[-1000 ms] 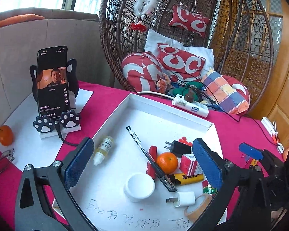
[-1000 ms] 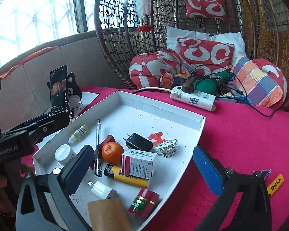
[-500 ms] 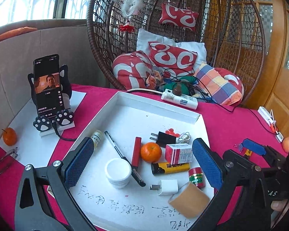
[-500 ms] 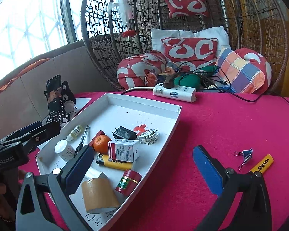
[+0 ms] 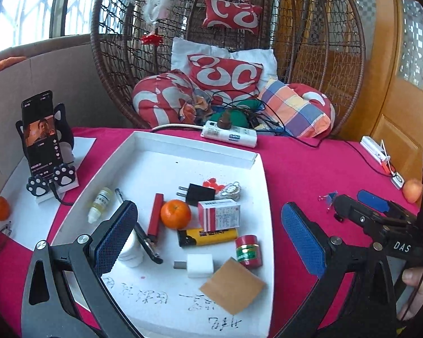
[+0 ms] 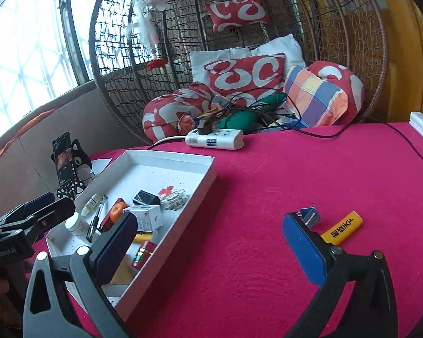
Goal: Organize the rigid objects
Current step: 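Move the right tool from the tray to the yellow lighter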
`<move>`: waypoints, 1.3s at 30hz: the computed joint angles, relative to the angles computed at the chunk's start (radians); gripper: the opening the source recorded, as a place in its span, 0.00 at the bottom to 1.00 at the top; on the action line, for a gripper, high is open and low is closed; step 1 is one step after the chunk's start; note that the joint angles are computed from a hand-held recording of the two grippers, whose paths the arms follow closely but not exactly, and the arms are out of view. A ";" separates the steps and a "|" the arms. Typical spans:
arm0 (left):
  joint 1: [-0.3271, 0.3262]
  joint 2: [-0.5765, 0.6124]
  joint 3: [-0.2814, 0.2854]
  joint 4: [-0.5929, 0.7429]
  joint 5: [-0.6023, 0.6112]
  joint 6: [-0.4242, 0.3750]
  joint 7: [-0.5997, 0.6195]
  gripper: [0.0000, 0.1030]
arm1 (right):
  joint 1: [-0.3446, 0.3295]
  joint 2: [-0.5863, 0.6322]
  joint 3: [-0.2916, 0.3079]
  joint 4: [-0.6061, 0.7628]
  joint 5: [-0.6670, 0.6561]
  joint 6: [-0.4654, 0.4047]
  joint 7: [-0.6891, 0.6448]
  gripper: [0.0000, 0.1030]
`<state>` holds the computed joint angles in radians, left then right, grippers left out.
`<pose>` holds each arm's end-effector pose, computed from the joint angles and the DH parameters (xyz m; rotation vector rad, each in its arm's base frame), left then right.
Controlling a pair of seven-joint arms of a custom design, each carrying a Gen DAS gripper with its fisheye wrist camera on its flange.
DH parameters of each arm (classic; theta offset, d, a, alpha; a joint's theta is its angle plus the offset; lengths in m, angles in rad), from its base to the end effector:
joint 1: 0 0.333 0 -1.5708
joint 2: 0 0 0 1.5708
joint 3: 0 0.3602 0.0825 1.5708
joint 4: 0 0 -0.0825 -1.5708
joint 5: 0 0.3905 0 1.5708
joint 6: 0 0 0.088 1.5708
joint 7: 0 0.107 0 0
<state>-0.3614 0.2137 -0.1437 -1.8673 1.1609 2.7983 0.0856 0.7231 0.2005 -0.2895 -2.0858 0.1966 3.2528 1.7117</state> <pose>0.5610 -0.3509 0.5041 -1.7070 1.6797 -0.9820 0.5810 0.2614 0.4919 -1.6599 1.4697 -0.5345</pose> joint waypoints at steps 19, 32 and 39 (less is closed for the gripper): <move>-0.115 0.160 -0.018 0.165 -0.279 -0.036 0.411 1.00 | 0.293 -0.069 -0.459 -0.188 0.056 -0.006 0.093 1.00; -0.158 0.234 -0.010 0.237 -0.404 -0.088 0.552 1.00 | -0.014 -0.046 -0.191 -0.112 0.016 -0.185 -0.045 1.00; -0.161 0.249 -0.006 0.247 -0.447 -0.084 0.584 1.00 | -0.178 0.008 -0.016 -0.010 -0.022 -0.285 -0.195 1.00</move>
<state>-0.5225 0.4631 -0.1497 -1.6206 0.7141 2.7144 0.6701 0.5450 0.2085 -0.3054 -2.0958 0.1742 2.9675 1.5166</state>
